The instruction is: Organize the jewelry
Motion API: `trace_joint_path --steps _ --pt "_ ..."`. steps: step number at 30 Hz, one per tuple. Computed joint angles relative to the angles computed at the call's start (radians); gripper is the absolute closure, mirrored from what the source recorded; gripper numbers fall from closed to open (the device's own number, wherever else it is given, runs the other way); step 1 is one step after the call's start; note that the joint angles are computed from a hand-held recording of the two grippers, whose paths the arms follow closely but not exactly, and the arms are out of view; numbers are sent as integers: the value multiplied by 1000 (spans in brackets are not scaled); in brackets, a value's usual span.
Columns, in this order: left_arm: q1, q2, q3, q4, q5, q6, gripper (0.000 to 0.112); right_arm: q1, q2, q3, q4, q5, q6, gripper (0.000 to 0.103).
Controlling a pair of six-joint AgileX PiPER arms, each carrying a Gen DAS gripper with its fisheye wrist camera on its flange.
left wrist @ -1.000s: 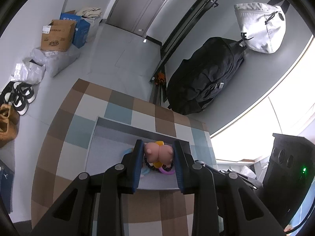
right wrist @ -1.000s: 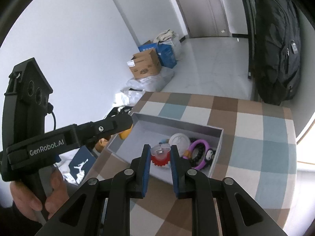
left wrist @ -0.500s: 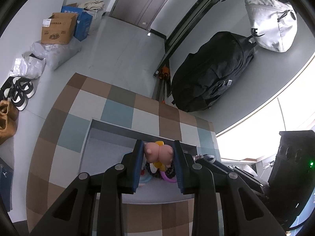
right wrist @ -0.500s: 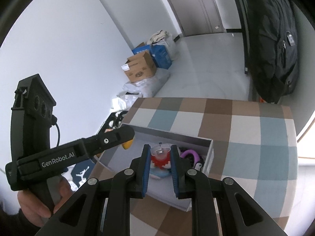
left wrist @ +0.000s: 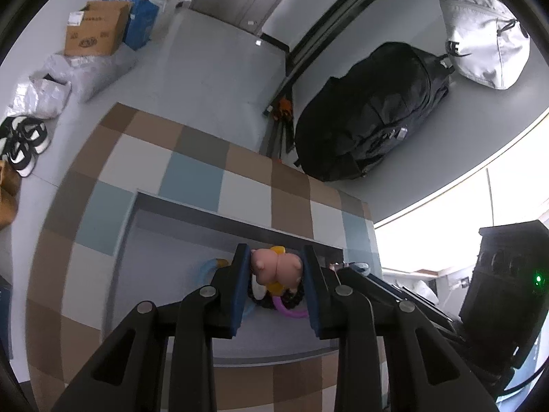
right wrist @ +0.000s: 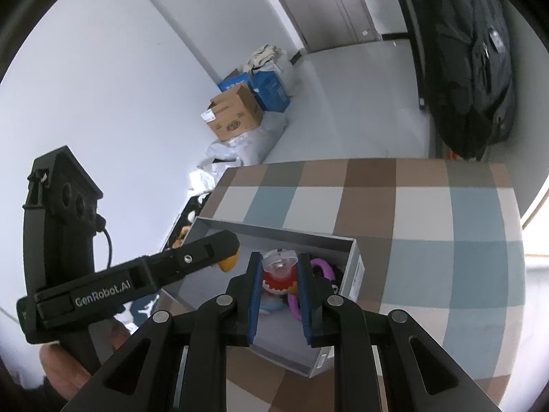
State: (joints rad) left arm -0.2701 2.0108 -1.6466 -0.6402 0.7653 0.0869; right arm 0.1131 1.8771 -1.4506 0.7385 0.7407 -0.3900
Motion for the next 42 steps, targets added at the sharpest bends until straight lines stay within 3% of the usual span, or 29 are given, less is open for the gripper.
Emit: trace_joint_path --steps 2,5,7,9,13,15,19,21,25,27,32,36,39,42 --pt "-9 -6 6 19 -19 -8 79 -10 5 -3 20 10 -1 82" --pt "-2 -16 22 12 -33 -26 54 -24 0 7 40 9 -5 82" --pt "8 -19 28 3 -34 -41 46 -25 -7 14 26 -6 10 73" --pt "19 -21 33 -10 -35 -42 45 -32 -19 31 36 -17 5 57" --pt "3 -40 43 76 -66 -100 45 -34 -44 56 41 -37 -12 50" --pt "-16 -56 50 139 -86 -137 45 -28 -59 73 36 -53 -20 38" --pt "-39 -79 65 230 -118 -179 44 -18 -86 99 37 -82 -48 28" --pt "-44 -91 78 260 -133 -196 40 -14 -97 111 33 -98 -49 16" --pt "-52 -127 120 330 -179 -249 34 -17 -103 121 35 -102 -50 13" --pt "-59 -144 135 365 -198 -271 34 -10 -115 131 13 -117 -44 7" --pt "-100 -209 201 615 -273 -478 23 14 -175 193 -8 -196 -65 0" --pt "-122 -256 258 699 -326 -536 23 36 -230 253 19 -262 -121 0" --pt "-149 -302 313 830 -362 -646 22 60 -297 346 108 -357 -264 0" --pt "-178 -343 358 973 -374 -765 22 69 -338 372 128 -362 -287 0"
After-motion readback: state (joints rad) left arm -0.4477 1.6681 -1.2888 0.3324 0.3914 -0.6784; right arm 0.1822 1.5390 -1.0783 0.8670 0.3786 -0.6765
